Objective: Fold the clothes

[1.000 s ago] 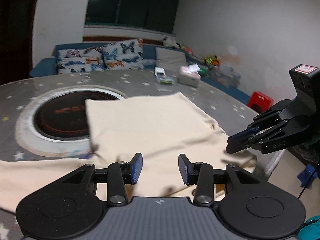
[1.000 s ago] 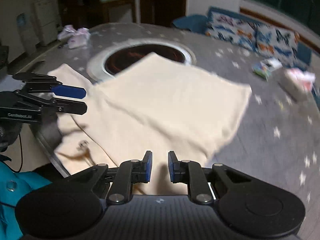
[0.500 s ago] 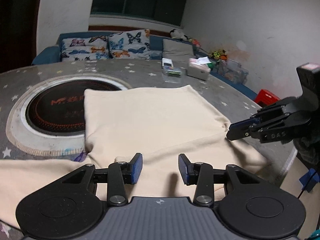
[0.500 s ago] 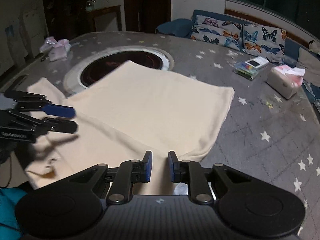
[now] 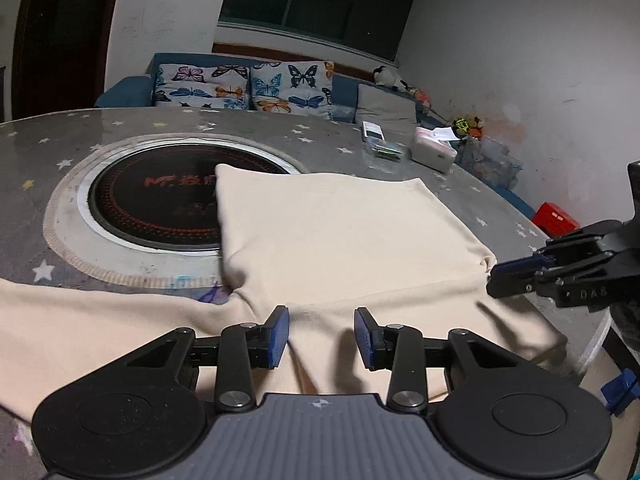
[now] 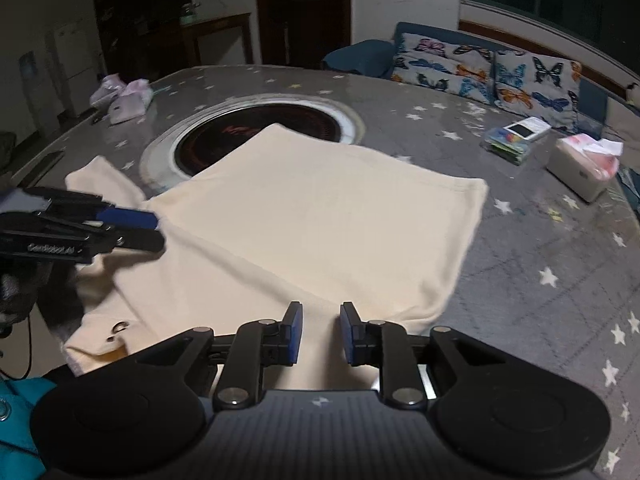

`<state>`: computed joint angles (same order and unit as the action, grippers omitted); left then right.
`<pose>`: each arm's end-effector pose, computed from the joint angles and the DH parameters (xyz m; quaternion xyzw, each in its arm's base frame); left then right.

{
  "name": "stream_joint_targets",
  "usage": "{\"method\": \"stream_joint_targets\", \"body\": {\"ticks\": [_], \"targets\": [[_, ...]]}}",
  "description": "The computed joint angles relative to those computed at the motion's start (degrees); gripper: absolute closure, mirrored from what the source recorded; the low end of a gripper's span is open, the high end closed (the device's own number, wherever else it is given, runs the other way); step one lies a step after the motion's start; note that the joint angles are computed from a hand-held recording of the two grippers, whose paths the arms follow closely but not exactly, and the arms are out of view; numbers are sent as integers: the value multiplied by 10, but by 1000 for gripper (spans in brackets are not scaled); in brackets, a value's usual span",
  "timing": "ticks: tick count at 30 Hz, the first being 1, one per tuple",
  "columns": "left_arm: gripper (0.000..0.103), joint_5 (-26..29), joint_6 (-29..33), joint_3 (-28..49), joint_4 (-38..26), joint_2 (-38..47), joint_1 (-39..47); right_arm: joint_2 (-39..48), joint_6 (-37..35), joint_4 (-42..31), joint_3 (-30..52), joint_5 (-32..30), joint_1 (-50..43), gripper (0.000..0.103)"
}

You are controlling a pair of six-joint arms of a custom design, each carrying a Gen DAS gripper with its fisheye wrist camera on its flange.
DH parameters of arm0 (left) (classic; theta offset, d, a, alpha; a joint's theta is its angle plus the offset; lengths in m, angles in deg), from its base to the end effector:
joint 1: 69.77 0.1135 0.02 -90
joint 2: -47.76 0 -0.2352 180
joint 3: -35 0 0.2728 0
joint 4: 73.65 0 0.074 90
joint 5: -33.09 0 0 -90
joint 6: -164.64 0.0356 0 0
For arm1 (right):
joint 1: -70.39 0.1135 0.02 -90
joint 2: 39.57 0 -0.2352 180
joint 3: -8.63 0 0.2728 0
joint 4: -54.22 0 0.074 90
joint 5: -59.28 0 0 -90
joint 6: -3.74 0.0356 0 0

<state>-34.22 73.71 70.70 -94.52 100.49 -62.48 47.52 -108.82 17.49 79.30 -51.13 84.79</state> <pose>0.2227 0.0146 0.1551 0.0230 0.8848 -0.1526 0.4397 0.3205 0.0951 0.1854 -0.3491 0.8678 0.1455 0.3222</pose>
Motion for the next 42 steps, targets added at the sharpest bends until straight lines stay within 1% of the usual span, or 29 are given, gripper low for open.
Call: {"method": "stream_joint_targets", "body": {"ticks": [2,4,6,9,12,16,18,20,25,28,30,33,36,37,38,39,40,41,42], "targets": [[64,8,0,-5,-17,-32,16,-3,-3,-4,-1,0,6,83],[63,-3,5,-17,-38,-81,36,-8,-5,-7,-1,-3,14,83],[63,-23,9,-26,-61,-119,64,-11,-15,-14,4,-6,28,83],[63,-61,8,-31,-90,-154,113,-4,-29,-23,16,-12,50,83],[63,-98,6,-38,-100,-177,160,14,-41,-29,37,-18,78,83],[60,-123,0,-38,-96,-171,223,50,-51,-30,71,-23,117,83],[59,-127,-3,-36,-87,-156,249,70,-51,-27,87,-25,134,83],[56,-126,-8,-32,-77,-136,264,90,-49,-23,103,-27,152,83],[56,-127,-8,-31,-53,-99,276,132,-44,-24,132,-26,177,83],[56,-125,-11,-26,-41,-76,286,134,-45,-23,127,-23,177,83],[58,-122,-16,-23,-37,-67,291,121,-42,-24,118,-28,170,83],[58,-121,-33,-13,-32,-40,295,99,-41,-25,101,-27,158,82],[65,-123,-49,-14,-18,-26,297,77,-39,-26,84,-26,145,82],[70,-122,-52,-17,-10,-25,298,70,-38,-25,78,-26,140,82],[81,-118,-56,-18,-2,-20,302,64,-36,-24,73,-26,136,82],[90,-114,-60,-19,6,-16,306,58,-35,-23,68,-26,132,82],[95,-110,-63,-20,13,-12,309,52,-33,-21,63,-25,128,82],[98,-102,-67,-21,18,-12,313,43,-29,-19,55,-26,122,82],[98,-91,-72,-22,20,-18,317,35,-25,-17,49,-28,117,82]]}}
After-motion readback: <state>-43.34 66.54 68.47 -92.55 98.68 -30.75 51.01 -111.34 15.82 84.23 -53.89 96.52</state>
